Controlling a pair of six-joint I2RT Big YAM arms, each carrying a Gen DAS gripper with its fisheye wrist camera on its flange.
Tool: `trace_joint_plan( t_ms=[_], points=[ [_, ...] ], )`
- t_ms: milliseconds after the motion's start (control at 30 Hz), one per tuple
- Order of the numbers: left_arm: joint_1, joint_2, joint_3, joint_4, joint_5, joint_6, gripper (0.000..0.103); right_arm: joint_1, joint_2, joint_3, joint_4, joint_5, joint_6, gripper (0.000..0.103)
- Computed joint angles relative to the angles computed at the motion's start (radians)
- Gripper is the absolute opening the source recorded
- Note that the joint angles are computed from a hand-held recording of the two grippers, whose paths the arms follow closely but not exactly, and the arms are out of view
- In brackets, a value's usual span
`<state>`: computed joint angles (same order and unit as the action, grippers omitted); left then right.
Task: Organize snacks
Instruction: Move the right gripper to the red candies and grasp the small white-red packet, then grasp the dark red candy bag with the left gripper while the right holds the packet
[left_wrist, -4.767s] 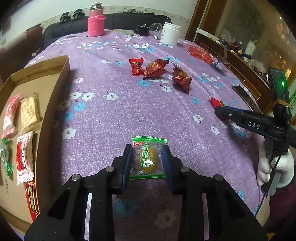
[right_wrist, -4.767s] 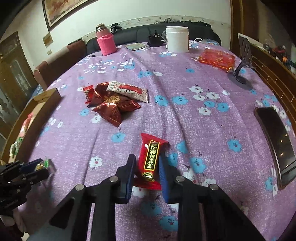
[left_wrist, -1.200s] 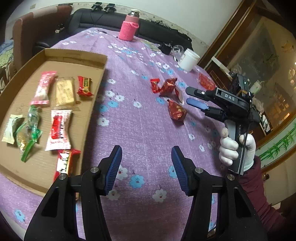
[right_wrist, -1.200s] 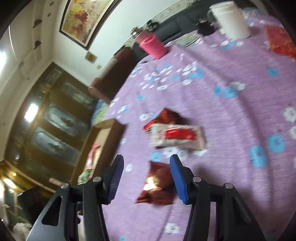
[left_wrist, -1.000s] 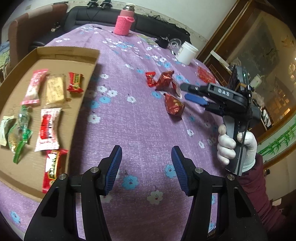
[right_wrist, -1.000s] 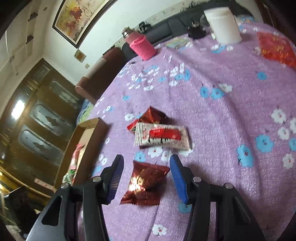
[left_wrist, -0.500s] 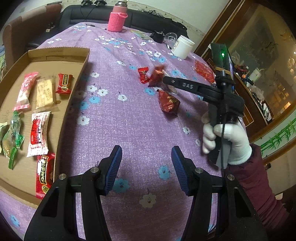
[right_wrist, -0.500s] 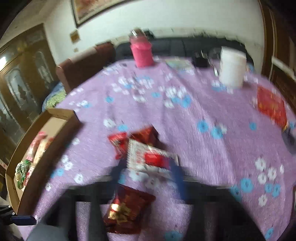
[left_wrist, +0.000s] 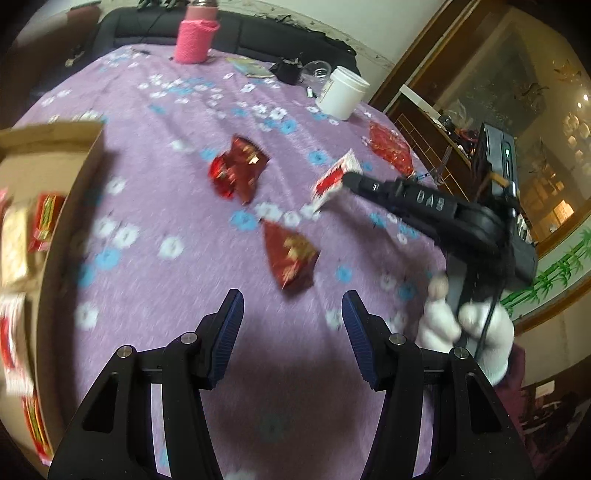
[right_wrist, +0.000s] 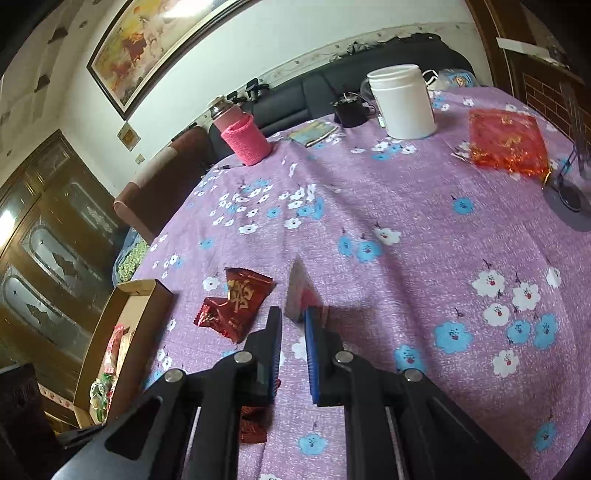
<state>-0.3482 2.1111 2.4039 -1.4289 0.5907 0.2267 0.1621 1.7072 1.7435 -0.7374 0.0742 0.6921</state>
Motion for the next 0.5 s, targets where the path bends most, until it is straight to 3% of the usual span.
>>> trace_joint_plan(
  t_ms=[300, 500],
  points=[
    [-0.047, 0.156, 0.257, -0.064, -0.068, -0.033, 0.055, -0.002, 0.029, 0.024, -0.044, -0.026, 0.006, 0.015],
    [-0.085, 0.189, 0.274, -0.07, -0.163, 0.002, 0.058, -0.014, 0.046, 0.025, -0.065, -0.059, 0.038, 0.015]
  ],
)
